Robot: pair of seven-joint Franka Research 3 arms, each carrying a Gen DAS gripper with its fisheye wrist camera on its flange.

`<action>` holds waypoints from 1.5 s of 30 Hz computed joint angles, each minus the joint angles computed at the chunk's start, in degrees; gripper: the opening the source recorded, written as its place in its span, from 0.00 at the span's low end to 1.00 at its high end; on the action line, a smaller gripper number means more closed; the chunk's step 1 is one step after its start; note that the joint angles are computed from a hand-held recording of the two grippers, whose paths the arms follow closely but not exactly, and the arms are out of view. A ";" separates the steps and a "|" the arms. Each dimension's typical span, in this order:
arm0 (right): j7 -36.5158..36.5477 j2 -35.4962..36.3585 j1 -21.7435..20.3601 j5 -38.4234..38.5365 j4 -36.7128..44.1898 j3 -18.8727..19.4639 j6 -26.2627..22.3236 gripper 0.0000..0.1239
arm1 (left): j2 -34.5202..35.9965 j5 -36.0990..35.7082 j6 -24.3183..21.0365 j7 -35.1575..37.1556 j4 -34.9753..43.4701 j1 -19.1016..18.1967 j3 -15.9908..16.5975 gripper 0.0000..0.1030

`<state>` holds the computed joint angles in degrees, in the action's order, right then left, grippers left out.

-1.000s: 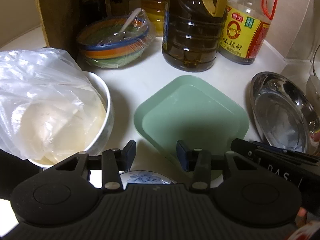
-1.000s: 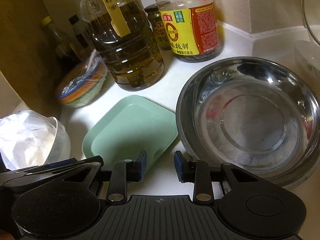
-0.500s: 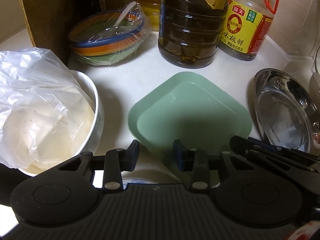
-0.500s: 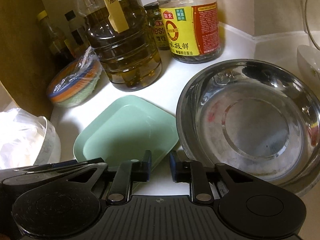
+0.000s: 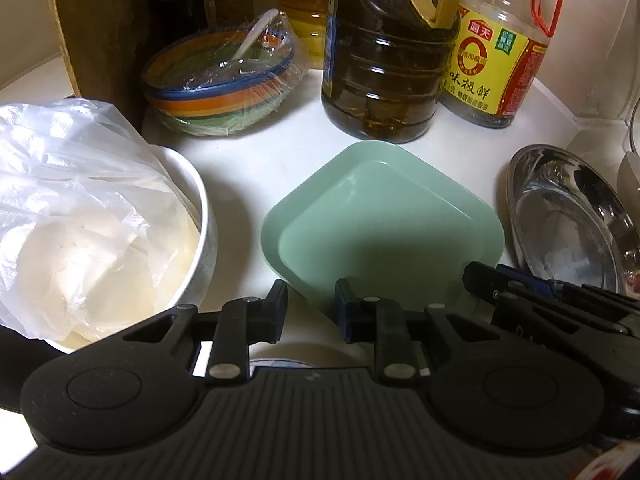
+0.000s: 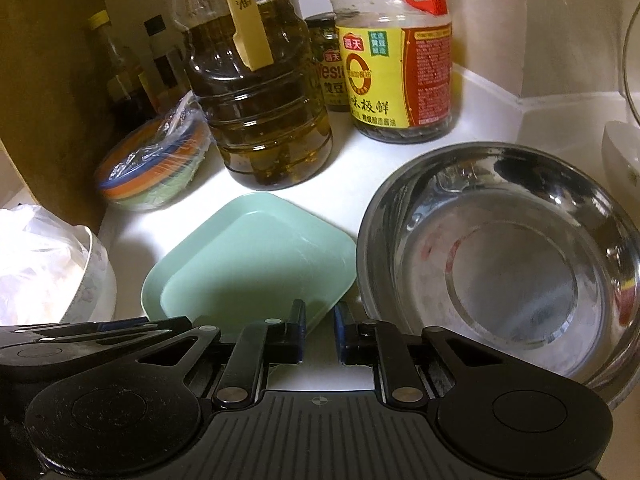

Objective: Organize plates and bowls
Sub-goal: 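Close both grippers on the rim of the green square plate, then lift the green plate with both grippers and carry it over the steel basin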

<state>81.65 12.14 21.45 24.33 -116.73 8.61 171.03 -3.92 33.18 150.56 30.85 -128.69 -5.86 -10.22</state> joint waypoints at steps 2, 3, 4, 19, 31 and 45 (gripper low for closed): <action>-0.89 -0.01 -0.28 0.49 0.02 0.39 0.36 0.12 | -0.25 0.11 0.07 -0.39 -0.11 0.05 0.01 0.22; -1.46 0.04 -0.49 0.92 0.16 0.65 0.43 0.12 | -0.36 0.36 0.19 -0.62 -0.18 0.08 -0.01 0.22; -1.78 0.02 -0.54 1.16 0.17 0.75 0.61 0.12 | -0.46 0.48 0.24 -0.78 -0.22 0.12 -0.02 0.22; -7.22 -1.48 -1.39 6.43 0.38 2.11 1.54 0.12 | -2.39 2.33 1.40 -2.06 -0.55 0.85 -0.20 0.21; -7.68 -4.13 -1.55 9.23 -1.94 0.90 3.84 0.12 | -1.33 4.96 2.87 -2.25 1.53 0.08 -1.42 0.21; 10.36 -9.45 -3.40 -7.09 -9.46 -6.03 4.85 0.12 | 8.49 2.26 4.67 4.02 12.04 -5.87 -1.86 0.21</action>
